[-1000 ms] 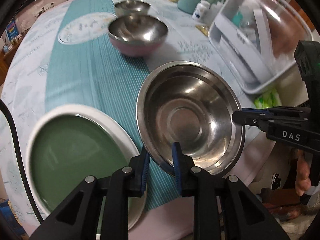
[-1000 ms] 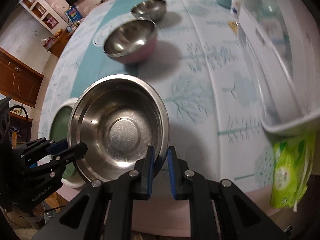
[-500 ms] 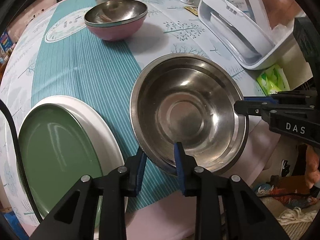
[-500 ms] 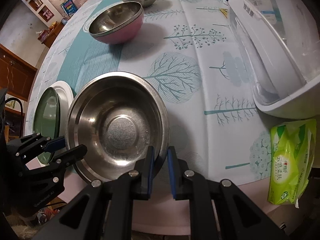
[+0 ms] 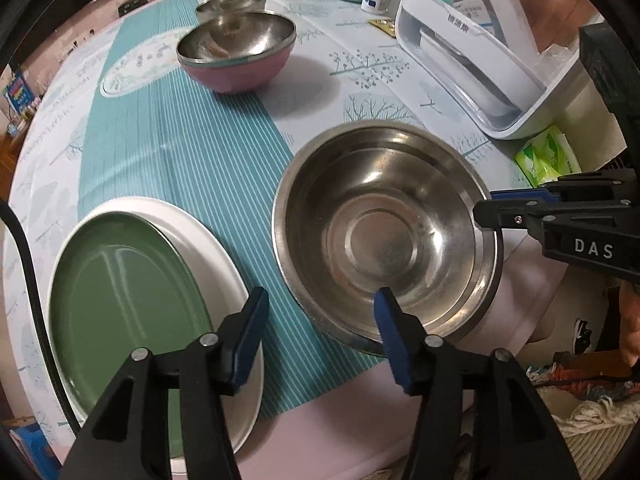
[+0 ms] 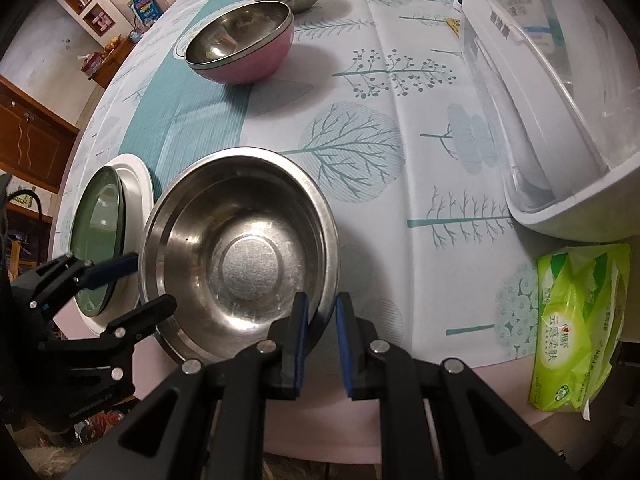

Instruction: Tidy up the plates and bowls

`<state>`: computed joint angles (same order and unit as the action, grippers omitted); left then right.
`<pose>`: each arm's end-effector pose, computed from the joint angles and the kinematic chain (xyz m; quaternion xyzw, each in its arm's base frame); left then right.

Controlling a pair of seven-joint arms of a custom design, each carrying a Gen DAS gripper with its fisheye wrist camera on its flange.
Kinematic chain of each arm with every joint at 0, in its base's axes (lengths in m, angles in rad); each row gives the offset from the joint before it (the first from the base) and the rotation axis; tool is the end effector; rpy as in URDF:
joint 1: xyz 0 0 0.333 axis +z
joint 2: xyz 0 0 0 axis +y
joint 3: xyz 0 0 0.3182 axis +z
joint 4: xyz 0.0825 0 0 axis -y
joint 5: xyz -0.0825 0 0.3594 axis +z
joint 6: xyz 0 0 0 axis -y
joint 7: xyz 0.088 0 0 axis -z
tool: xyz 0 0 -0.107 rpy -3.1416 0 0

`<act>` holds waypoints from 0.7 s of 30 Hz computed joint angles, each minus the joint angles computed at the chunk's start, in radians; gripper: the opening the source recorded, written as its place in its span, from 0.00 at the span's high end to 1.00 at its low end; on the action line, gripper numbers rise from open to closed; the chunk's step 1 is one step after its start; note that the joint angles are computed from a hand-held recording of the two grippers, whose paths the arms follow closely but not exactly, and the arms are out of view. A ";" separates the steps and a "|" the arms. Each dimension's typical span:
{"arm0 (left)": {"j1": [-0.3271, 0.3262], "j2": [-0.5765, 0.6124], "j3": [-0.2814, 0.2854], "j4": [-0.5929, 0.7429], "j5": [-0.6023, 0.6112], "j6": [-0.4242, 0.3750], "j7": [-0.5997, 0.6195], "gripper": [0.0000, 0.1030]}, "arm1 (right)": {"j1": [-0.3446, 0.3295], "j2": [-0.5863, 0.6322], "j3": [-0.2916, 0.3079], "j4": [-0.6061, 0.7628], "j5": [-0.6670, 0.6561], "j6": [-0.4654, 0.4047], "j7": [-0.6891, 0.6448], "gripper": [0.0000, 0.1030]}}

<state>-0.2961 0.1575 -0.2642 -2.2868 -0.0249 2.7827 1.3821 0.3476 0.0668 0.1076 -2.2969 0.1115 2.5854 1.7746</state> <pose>0.4624 -0.2863 0.3429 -0.5688 0.8041 -0.1671 0.0442 0.4715 0.2282 0.3619 -0.7568 0.6431 -0.0145 0.1159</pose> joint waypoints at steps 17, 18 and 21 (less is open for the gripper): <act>-0.023 -0.066 0.041 -0.011 0.306 -0.029 -0.272 0.31 | 0.004 -0.045 0.000 -0.012 -0.048 0.046 0.008 0.79; -0.021 -0.069 0.041 -0.012 0.309 -0.031 -0.281 0.31 | 0.004 -0.045 0.000 -0.012 -0.045 0.048 0.004 0.79; -0.013 -0.083 0.037 -0.020 0.304 -0.033 -0.290 0.31 | 0.005 -0.052 0.001 -0.015 -0.042 0.058 -0.008 0.79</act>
<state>-0.3092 0.0744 -0.2276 -2.3069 0.2787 2.7500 1.0921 0.3525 0.0152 0.1082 -2.3124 0.0696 2.6432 1.7662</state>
